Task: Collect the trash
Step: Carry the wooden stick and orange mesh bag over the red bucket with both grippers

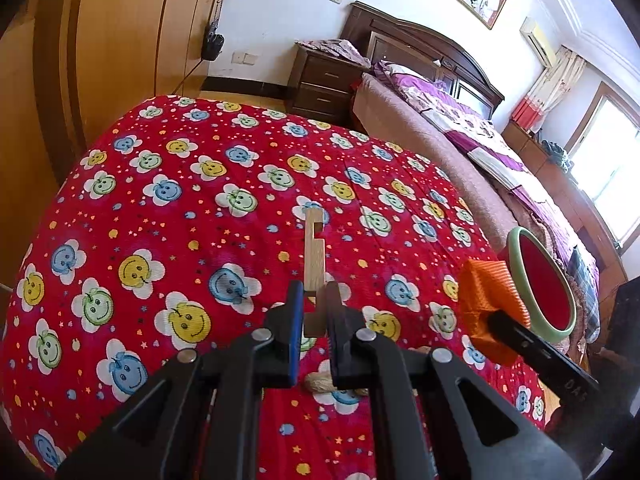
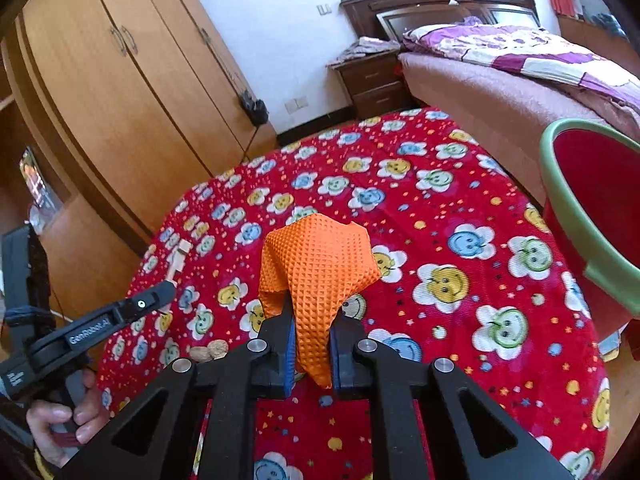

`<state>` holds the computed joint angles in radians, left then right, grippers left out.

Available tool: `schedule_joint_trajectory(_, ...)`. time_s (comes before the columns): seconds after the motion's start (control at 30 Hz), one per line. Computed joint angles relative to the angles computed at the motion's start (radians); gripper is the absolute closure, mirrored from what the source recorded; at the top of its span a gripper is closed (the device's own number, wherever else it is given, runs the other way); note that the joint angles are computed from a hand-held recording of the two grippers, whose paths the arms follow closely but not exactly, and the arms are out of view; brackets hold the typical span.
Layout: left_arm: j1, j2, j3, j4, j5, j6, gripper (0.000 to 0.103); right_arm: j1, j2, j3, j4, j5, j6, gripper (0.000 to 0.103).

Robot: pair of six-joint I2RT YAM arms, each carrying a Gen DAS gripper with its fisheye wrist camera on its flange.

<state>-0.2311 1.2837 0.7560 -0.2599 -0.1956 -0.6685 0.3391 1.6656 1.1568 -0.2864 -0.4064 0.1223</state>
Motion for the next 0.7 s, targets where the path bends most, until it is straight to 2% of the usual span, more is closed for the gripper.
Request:
schedule_joint_trajectory(0.43, -0.093, -0.024, 0.049, -0.040, -0.032, -0.024, 0.093, -0.115, -0.160, -0.098, 0.039, -0.076, 0.009, 0.090)
schedule_joint_trajectory(0.7, -0.170, 0.035, 0.133, -0.058, -0.051, -0.027, 0.093, -0.225, -0.198, -0.127, 0.060, -0.137, 0.011, 0.090)
